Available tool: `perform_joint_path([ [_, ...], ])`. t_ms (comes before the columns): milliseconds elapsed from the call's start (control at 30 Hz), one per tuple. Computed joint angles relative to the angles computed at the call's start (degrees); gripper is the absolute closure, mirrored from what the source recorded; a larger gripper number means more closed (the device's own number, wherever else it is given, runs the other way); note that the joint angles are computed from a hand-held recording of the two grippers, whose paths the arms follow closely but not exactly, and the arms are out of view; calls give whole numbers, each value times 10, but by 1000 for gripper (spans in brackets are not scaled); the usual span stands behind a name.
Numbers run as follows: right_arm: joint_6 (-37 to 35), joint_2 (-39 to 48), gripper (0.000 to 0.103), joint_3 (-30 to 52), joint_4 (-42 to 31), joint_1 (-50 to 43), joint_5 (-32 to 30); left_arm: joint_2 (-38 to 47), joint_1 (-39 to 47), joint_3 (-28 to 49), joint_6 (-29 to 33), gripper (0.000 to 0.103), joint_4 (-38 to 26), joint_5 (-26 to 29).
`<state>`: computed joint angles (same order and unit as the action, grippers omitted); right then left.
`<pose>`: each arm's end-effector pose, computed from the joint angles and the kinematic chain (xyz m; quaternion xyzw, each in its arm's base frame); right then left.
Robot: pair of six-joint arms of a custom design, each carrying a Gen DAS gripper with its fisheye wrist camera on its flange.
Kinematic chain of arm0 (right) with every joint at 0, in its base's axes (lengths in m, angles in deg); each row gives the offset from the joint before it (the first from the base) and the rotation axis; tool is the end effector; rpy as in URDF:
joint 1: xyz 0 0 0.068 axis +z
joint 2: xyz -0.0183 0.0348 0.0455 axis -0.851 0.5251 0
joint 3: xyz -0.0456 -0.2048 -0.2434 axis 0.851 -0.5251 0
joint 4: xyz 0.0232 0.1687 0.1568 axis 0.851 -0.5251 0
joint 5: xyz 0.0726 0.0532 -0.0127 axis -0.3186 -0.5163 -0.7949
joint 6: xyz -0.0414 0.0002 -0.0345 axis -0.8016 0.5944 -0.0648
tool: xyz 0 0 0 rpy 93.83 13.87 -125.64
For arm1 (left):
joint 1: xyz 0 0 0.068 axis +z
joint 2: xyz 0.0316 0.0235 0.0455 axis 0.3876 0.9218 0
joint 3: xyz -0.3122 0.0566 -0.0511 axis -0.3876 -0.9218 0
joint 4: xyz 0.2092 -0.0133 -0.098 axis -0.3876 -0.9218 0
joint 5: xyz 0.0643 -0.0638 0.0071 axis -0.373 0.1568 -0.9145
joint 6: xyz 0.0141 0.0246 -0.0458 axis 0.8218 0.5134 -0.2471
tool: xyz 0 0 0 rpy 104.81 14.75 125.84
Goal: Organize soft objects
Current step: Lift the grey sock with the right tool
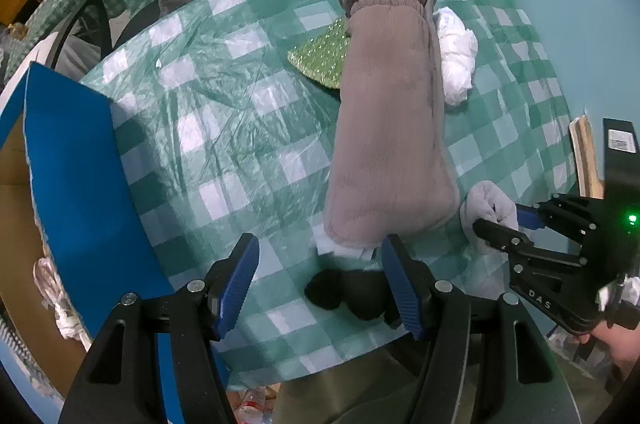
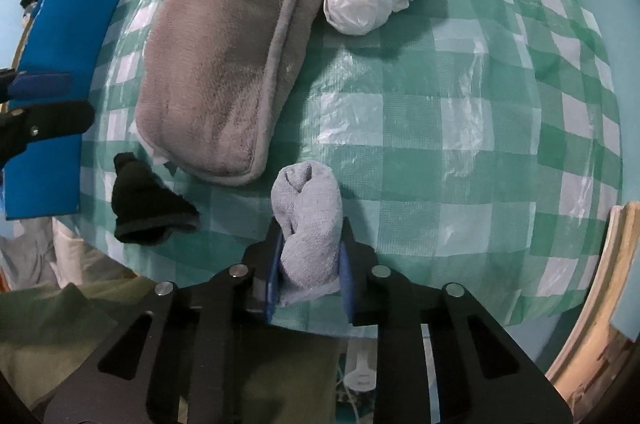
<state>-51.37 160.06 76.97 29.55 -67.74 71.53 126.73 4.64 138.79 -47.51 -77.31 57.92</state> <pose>0.2933 -0.0408 0.1655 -0.0256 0.9939 0.1069 0.0128 0.3601 -0.1218 0.2285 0.2260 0.9729 -0.0491 0.0034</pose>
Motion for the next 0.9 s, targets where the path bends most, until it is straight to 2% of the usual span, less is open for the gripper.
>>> perform_joint_path([
  [267, -7, 11, 81, 75, -34, -25, -4, 43, -3, 66, -8, 32, -22, 25],
  [700, -5, 60, 81, 168, -54, -34, -9, 134, -10, 196, -12, 31, -67, 52],
  [800, 0, 67, 81, 184, -59, -36, -11, 147, -14, 210, -4, 23, -72, 62],
  [900, 3, 73, 81, 196, -64, -37, -16, 166, -23, 226, -2, 23, -81, 62],
])
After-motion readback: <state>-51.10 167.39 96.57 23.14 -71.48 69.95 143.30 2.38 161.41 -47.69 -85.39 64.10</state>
